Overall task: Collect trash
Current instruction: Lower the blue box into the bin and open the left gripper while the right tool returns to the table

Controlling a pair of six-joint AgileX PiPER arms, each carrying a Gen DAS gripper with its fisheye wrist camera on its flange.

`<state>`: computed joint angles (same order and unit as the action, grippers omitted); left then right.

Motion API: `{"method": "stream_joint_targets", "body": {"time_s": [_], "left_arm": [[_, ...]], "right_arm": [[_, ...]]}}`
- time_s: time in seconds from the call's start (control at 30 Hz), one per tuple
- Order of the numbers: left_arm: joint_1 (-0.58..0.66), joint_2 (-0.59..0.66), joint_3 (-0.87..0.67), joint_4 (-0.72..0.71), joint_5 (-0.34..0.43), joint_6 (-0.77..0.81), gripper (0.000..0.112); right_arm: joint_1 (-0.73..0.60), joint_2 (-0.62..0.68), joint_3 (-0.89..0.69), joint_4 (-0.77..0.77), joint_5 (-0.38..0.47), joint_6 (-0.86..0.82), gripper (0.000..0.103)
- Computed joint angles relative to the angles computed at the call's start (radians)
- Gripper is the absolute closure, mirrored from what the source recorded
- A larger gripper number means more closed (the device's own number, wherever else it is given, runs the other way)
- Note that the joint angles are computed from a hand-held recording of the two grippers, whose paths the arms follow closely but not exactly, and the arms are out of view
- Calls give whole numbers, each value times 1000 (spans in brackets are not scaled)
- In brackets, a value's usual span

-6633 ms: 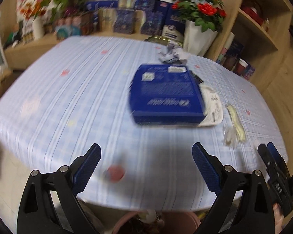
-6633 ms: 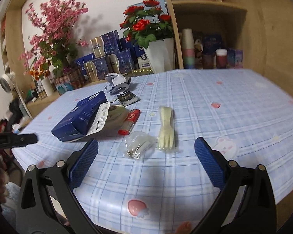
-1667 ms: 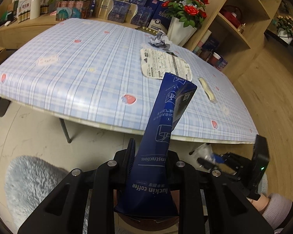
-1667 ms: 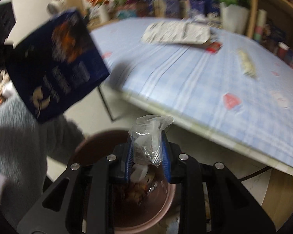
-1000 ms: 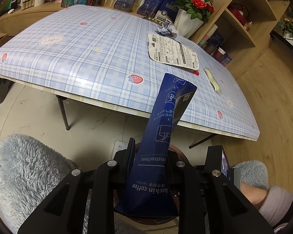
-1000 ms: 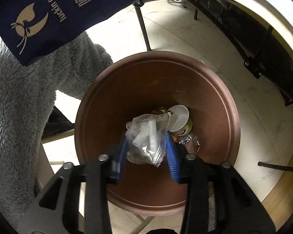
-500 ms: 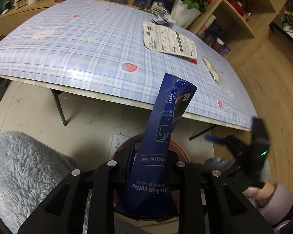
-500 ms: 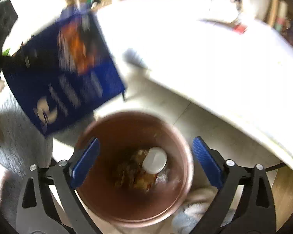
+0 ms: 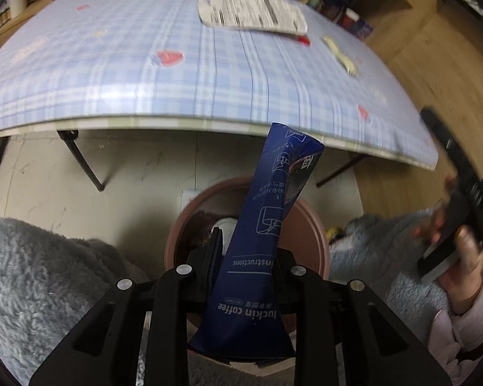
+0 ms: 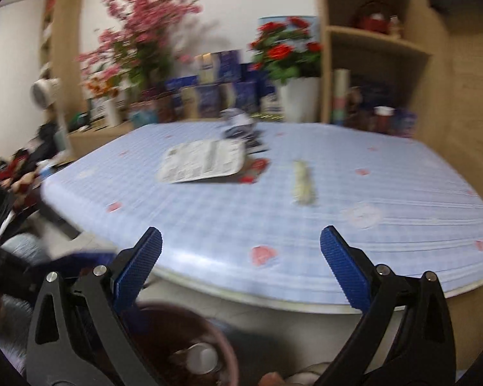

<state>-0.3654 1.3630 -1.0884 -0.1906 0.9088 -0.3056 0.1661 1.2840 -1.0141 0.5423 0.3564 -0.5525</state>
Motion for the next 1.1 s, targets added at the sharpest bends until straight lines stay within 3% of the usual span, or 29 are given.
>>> {"method": "stream_joint_targets", "body": {"time_s": [0.1, 0.23, 0.73, 1.1], "left_arm": [[10, 56, -14, -25, 18, 20, 89], [24, 103, -16, -47, 20, 27, 89], [-5, 182, -69, -49, 53, 37, 87], [5, 144, -49, -31, 16, 4, 60]], "right_arm": [[13, -5, 21, -142, -72, 150, 6], [26, 28, 18, -298, -95, 318, 6], [7, 54, 23, -367, -97, 424, 6], [5, 64, 19, -406, -90, 471, 6]]}}
